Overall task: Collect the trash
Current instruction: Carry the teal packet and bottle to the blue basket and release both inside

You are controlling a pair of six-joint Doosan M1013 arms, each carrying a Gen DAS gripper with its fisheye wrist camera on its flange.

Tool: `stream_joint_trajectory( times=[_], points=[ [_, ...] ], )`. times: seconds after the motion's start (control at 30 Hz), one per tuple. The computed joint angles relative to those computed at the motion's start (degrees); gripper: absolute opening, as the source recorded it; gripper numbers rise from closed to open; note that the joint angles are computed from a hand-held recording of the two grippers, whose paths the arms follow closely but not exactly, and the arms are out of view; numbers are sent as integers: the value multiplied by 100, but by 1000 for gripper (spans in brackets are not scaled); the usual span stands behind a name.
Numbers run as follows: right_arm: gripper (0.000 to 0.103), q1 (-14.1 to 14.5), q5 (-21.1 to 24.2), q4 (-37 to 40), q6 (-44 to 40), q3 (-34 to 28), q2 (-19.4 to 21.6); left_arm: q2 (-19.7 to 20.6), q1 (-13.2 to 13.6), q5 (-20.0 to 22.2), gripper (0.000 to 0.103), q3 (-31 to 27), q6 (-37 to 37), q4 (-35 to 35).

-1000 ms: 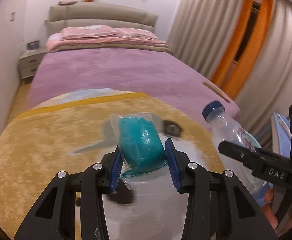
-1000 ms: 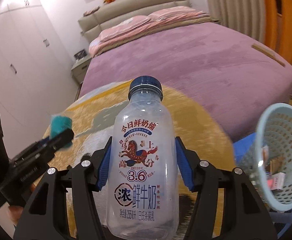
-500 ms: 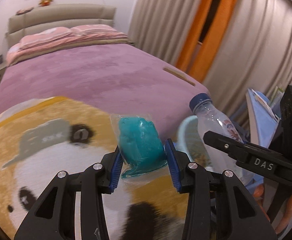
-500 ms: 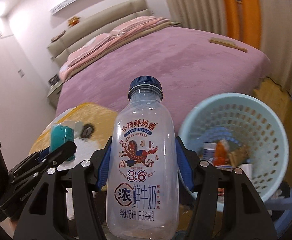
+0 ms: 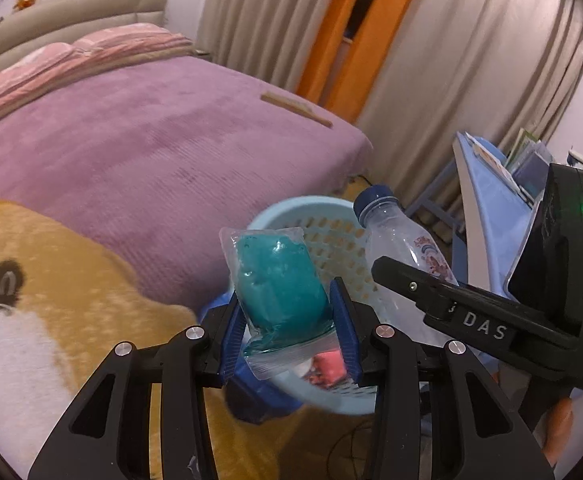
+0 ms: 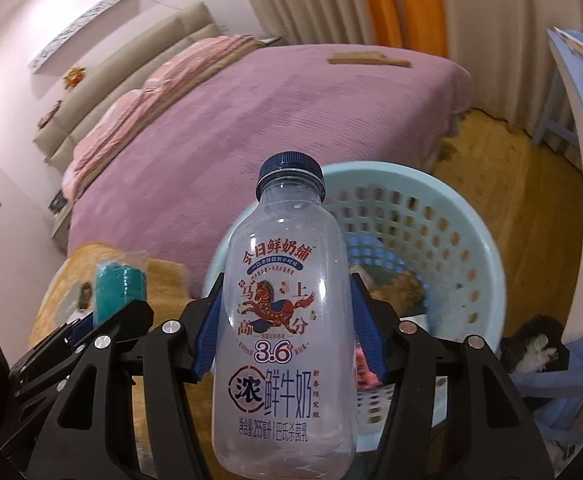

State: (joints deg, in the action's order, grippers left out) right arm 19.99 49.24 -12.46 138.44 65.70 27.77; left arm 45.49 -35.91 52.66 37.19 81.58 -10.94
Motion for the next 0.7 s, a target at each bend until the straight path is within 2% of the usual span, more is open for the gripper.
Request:
stream_joint_trajectory(
  times=[0.2,0.23,0.27,0.33,0.43,0.57,0.7],
  points=[
    [56,-107,177,-191,270,90,68,287,-114,228,42,-436,7,129],
    [56,-140,159,-107,290,132,59,320,-126,241,48,-488,9,132],
    [56,-175,94,-48,285,199,33,353,-138,246,62,-542,-25,162],
    [58,-190,-46,-60,268,324,-45,315,-160,74,77,-452,-142,223],
    [65,-152,-117,-350,349,467,-160,216,-149,-83,78,-255,-112,16],
    [65,-141,-340,-286,232,609,-307,-56,-157,-415,81,203,-106,47],
    [65,-25,-503,-461,143,691,-438,-477,-182,-976,85,882,-294,328]
  ],
)
